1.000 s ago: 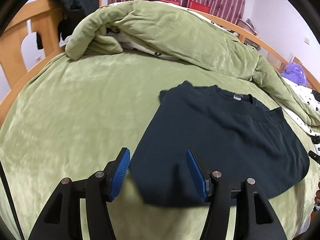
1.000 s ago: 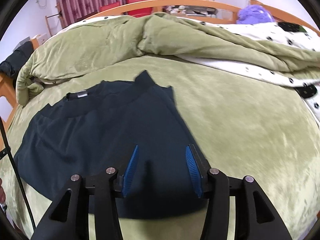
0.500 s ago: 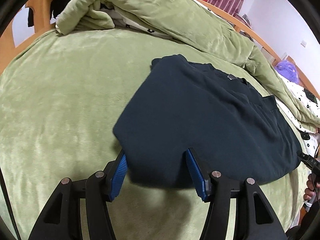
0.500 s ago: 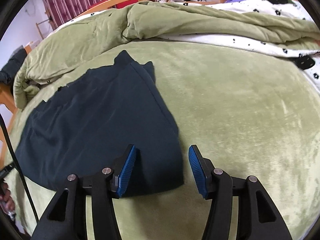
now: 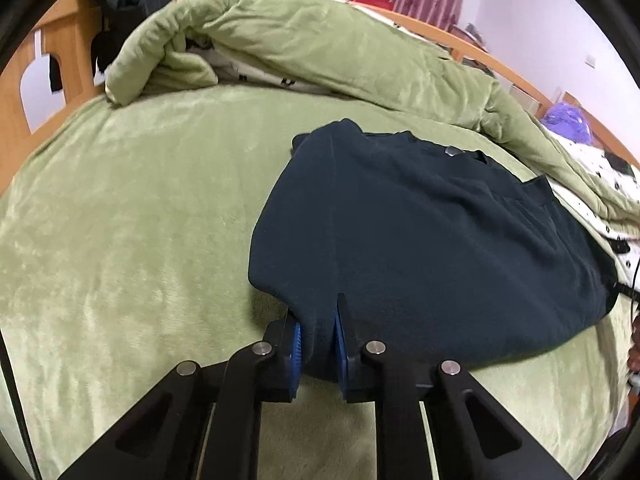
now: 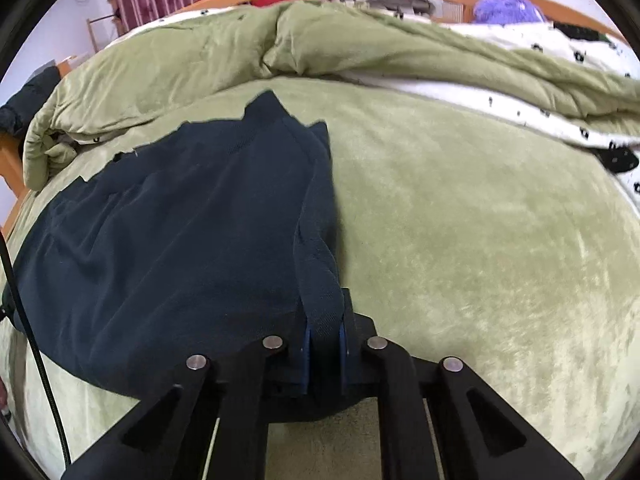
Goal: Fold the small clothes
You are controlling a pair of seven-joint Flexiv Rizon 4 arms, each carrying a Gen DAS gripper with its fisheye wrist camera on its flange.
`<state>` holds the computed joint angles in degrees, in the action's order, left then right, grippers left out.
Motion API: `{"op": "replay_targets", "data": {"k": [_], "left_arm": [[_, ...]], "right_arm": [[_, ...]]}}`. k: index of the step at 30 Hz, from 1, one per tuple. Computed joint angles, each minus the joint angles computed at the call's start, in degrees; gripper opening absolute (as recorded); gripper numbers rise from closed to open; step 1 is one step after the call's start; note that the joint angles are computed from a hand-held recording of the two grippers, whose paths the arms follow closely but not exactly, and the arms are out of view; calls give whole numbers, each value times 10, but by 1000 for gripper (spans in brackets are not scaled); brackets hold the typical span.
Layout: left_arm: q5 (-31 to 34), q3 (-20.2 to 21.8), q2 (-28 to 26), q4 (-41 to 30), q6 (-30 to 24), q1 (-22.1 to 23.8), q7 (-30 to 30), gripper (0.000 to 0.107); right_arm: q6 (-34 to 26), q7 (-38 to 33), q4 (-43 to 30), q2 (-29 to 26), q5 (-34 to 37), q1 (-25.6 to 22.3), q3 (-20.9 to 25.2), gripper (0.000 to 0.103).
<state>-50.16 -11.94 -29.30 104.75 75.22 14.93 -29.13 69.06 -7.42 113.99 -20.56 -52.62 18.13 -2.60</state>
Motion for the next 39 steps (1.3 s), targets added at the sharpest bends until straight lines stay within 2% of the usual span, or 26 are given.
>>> {"op": "replay_targets", "data": {"k": [3,6,8,12,16,20,22,28,32,39], "left_arm": [[-5,-2,5,11,-5,7,18,14],[-7,1,7,17,-10,8,26,14],[-8,3,10,20,-13,6,30,14],[8,24,18,21,-20,-4,12,22],[17,34,23,22,-35,-2,-2,31],[1,35,31,26,-32,5,-3,38],[-19,30,34,26,-25,13,4,50],[-56,37,38,15,-32,25,8,52],[-74,47,37,7,-20,32,13,54],[-87,56,25,-8,10,56,15,57]], "right_arm": [[4,1,13,11,29,-12,11,9],[-43,-32,-2,-1,60,-4,22,9],[-75,-43,-11,-4,47,9,18,9],[-121,-37,-18,5,38,20,22,20],[-126,-2,-9,21,-8,24,22,32],[-130,44,-13,29,-83,33,26,39],[-114,45,-31,19,-102,36,34,43],[-66,0,-125,-46,-77,79,46,45],[-38,-43,-208,-107,-18,117,50,46],[-55,-159,-395,-240,61,197,54,68]]}}
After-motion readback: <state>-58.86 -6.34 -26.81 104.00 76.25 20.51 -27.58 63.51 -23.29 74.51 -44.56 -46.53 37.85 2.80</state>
